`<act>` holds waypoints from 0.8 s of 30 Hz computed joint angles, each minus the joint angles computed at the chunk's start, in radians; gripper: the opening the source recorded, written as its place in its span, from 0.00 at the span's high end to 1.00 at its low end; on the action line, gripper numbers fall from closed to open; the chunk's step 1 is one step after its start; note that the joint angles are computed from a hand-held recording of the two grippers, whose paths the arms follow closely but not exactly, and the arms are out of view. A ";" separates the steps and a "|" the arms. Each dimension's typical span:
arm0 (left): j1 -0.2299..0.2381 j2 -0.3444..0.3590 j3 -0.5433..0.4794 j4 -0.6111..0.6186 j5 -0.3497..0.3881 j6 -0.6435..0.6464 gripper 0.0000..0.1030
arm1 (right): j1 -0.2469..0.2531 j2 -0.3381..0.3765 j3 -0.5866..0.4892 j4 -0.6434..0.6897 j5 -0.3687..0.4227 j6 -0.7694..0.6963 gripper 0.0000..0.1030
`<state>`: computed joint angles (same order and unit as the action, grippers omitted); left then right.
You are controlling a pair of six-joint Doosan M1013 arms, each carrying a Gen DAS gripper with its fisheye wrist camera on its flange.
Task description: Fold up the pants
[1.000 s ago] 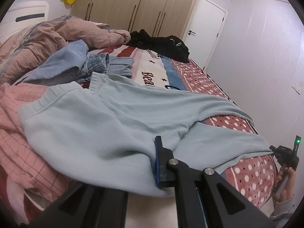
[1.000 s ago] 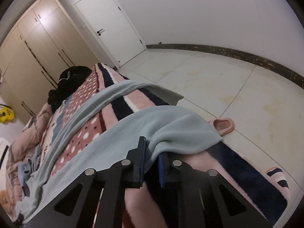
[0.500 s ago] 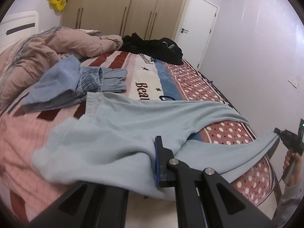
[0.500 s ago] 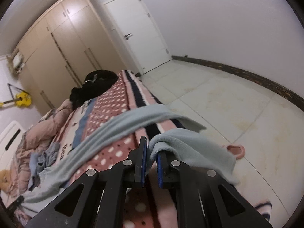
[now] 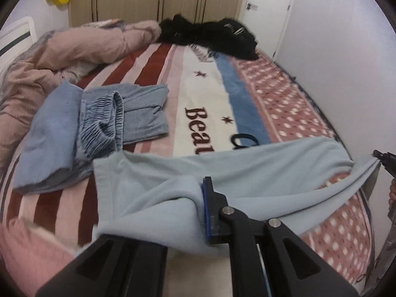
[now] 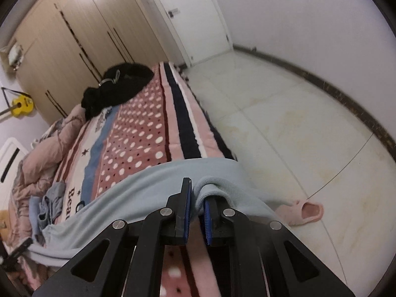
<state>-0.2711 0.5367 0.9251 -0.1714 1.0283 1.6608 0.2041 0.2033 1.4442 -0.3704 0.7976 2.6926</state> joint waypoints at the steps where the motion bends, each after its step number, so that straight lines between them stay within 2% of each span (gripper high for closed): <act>1: -0.002 0.030 -0.041 0.013 0.026 -0.016 0.94 | -0.012 0.020 -0.021 0.030 0.022 -0.042 0.96; 5: -0.005 0.127 -0.168 0.039 0.113 -0.065 0.90 | -0.038 0.079 -0.080 0.105 0.083 -0.133 0.96; 8: -0.010 0.173 -0.225 0.071 0.140 -0.096 0.84 | -0.042 0.111 -0.106 0.100 0.113 -0.148 0.95; 10: -0.011 0.192 -0.246 0.087 0.125 -0.110 0.80 | -0.041 0.124 -0.114 0.083 0.114 -0.149 0.95; 11: -0.011 0.198 -0.255 0.092 0.123 -0.115 0.74 | -0.042 0.127 -0.116 0.074 0.110 -0.145 0.95; 13: -0.015 0.206 -0.266 0.129 0.107 -0.137 0.54 | -0.047 0.137 -0.122 0.082 0.109 -0.140 0.94; 14: -0.018 0.206 -0.264 0.153 0.095 -0.150 0.33 | -0.051 0.140 -0.124 0.095 0.105 -0.146 0.90; 15: -0.021 0.203 -0.255 0.180 0.076 -0.162 0.23 | -0.055 0.147 -0.129 0.101 0.112 -0.154 0.86; 18: -0.020 0.193 -0.242 0.184 0.055 -0.142 0.22 | -0.059 0.156 -0.137 0.113 0.129 -0.202 0.72; 21: -0.025 0.174 -0.219 0.205 0.040 -0.130 0.21 | -0.059 0.139 -0.119 0.134 0.099 -0.223 0.58; 23: -0.026 0.137 -0.171 0.192 -0.001 -0.090 0.15 | -0.044 0.126 -0.111 0.097 0.091 -0.212 0.39; 24: -0.028 0.121 -0.149 0.192 -0.024 -0.079 0.12 | -0.033 0.120 -0.109 0.065 0.093 -0.199 0.35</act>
<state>-0.2989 0.6581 0.7761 0.0208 1.0046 1.5823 0.1713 0.3231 1.3351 -0.3056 0.8902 2.4932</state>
